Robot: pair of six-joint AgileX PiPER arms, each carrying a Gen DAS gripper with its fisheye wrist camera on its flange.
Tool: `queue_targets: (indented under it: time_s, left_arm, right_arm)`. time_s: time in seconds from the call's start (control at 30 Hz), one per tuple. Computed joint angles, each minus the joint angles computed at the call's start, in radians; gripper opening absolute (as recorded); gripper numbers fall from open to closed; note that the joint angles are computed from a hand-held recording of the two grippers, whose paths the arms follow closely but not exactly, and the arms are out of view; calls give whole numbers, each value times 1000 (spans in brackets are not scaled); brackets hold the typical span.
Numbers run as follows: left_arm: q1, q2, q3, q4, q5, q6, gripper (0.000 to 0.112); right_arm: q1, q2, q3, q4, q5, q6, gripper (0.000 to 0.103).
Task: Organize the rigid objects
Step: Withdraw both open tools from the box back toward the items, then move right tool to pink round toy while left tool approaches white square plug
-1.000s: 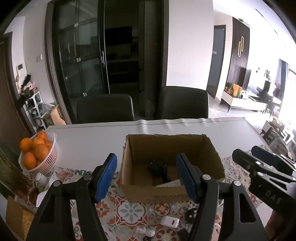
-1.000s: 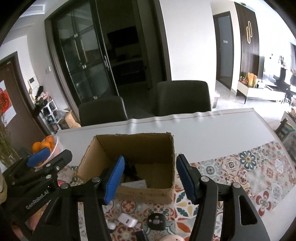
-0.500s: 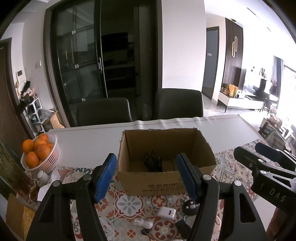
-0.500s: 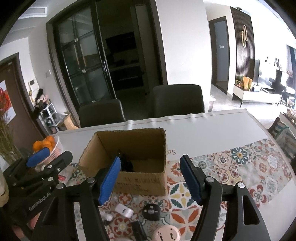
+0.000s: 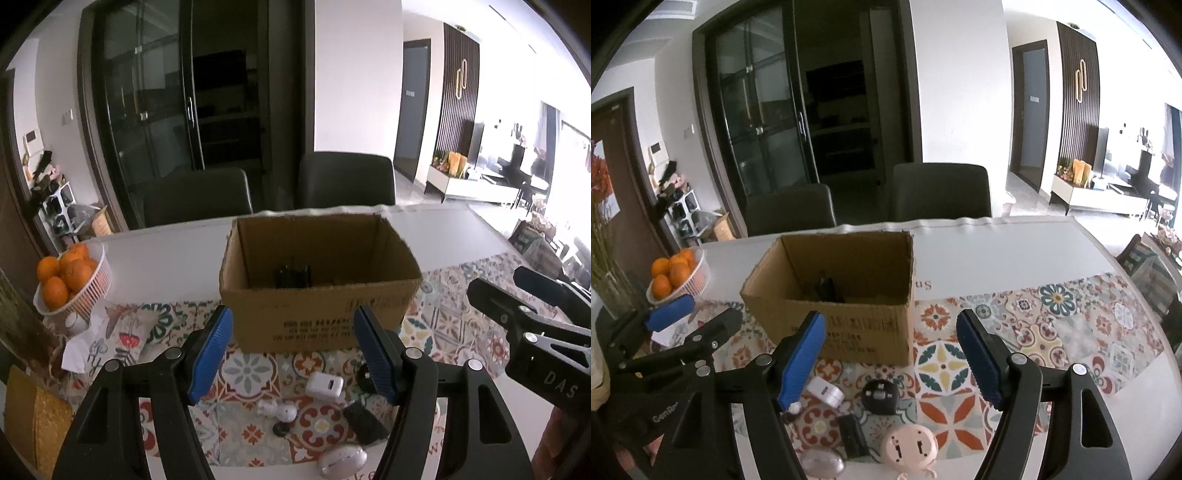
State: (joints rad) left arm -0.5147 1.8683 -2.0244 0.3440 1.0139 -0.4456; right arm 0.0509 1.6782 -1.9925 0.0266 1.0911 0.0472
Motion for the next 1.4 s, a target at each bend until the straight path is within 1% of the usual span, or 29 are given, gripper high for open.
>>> queue_targets:
  time_s: [0.33,0.6,0.8,1.07,1.27,1.4]
  left_arm:
    - [-26,-55,162,17,-46,-45,67]
    - [-29,-68,237,-19,-62,-41,67]
    - [-25,-76,296,-46,-93,-37,67]
    - [-11,-83,366,-95,-154,-2,67]
    - [-13,-87,423,-101,-209,3,67]
    - [-8,-76,439,-121,-219,22,67]
  right_arm:
    - [-16,-64,160,16,-26,-7,74]
    - [-28,-97,263,22,-33,-7,74]
    - [-27,-108,323,24,-35,12,74]
    - [-21,-124,399,25,-53,36,74]
    - [-30,-131,457,30,-64,57,74]
    - [-29,-133,496,20,-73,76,74]
